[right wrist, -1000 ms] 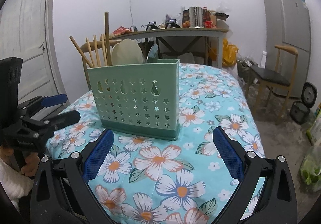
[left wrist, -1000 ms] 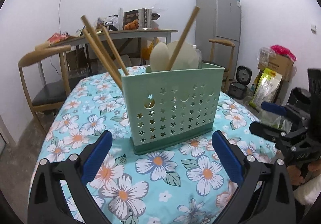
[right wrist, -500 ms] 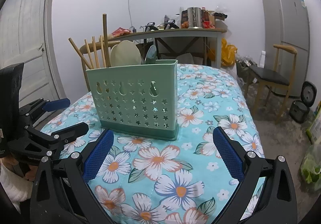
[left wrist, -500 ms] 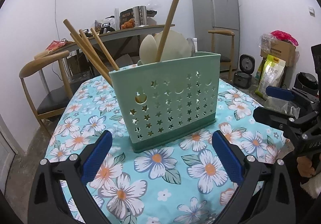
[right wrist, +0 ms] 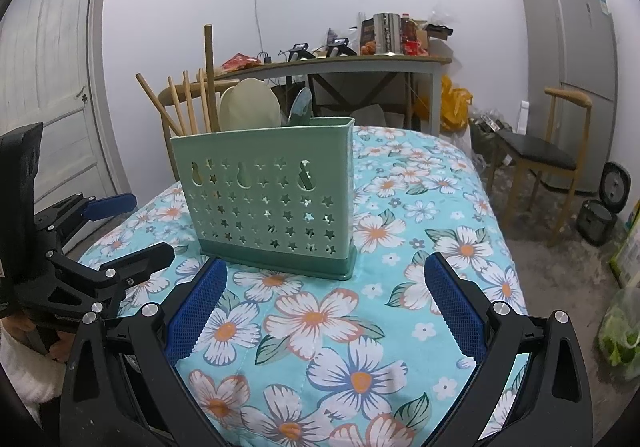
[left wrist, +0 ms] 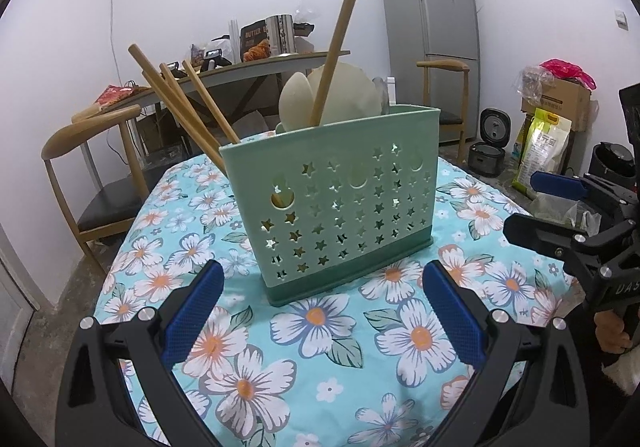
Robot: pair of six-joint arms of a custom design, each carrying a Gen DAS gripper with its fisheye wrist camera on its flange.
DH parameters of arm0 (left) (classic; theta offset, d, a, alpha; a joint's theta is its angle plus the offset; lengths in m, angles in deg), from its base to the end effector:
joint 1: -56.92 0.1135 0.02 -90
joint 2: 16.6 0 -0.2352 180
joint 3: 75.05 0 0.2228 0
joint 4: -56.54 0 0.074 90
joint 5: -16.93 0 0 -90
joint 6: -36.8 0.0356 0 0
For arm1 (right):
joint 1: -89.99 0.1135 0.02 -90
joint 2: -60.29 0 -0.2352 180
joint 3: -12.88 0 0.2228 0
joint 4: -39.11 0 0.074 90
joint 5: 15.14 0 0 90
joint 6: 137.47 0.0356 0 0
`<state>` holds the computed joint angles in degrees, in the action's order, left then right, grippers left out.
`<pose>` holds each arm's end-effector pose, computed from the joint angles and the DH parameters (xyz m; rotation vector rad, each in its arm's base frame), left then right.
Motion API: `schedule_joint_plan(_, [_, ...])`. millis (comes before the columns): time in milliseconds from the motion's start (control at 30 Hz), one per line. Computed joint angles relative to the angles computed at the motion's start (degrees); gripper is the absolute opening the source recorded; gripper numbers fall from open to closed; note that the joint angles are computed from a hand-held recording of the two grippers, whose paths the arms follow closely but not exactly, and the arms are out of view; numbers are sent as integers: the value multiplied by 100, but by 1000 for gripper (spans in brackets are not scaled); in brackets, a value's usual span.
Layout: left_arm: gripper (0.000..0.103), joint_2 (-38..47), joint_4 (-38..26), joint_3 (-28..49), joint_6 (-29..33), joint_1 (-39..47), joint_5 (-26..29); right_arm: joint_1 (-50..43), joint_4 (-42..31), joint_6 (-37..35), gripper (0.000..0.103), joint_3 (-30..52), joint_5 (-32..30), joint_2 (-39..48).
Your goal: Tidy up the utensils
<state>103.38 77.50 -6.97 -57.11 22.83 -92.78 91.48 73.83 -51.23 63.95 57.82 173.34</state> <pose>0.3108 -0.1959 0.0866 0.3416 2.0480 -0.0417 0.3124 0.0186 0.0838 -0.2778 2.0163 0.2791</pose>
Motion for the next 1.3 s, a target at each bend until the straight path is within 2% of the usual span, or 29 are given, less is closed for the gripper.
schedule_joint_plan(600, [97,60,13,18,172,-139,-375,-37,-112,8,95,59,-20,-1])
schedule_joint_plan(1300, [97,-16,119,-94,93,-64,-37,-31,-190,-8,95,79,60,-2])
